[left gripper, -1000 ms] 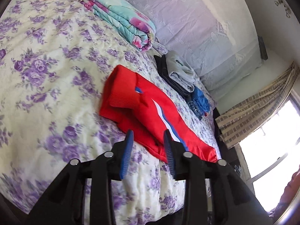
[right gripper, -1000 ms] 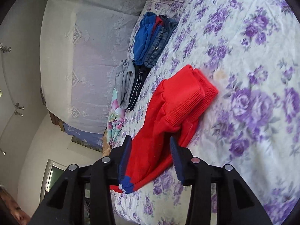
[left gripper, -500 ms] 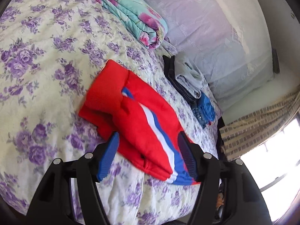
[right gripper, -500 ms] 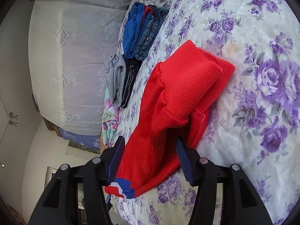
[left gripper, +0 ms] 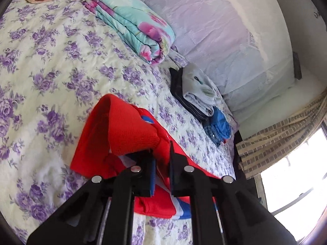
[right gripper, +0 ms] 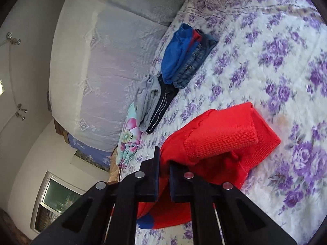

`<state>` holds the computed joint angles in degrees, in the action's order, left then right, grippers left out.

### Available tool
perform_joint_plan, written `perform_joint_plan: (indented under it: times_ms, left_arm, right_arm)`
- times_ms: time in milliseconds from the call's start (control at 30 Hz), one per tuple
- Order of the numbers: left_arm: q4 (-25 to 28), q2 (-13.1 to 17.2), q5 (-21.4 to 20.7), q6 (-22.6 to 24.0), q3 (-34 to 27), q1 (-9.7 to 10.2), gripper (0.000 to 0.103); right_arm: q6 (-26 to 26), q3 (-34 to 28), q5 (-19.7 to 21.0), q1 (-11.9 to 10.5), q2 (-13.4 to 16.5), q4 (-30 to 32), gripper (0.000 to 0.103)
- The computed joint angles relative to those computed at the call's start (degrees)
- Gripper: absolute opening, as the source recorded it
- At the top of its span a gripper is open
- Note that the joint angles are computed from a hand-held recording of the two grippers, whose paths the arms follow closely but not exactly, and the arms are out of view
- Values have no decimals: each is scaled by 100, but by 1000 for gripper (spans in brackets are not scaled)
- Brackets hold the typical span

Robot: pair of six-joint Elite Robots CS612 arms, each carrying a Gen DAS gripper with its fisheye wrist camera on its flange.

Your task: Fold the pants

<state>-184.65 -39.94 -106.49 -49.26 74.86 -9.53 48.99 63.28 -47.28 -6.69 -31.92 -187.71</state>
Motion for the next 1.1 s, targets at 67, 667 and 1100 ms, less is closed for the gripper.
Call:
perform_joint_plan:
  times_ms: [67,667,1100]
  left_arm:
    - [158,-23,1,54,145,-15,9]
    - [-284,-173,70,-431,850,-123,82]
    - [790,28,991,-128,155,-283,96]
  right_arm:
    - [-337,188,-101,-29,-100,247,7]
    - [273,1085,-209,-164,-401,432,62]
    - [5,270,-706,-12,-40,956,42]
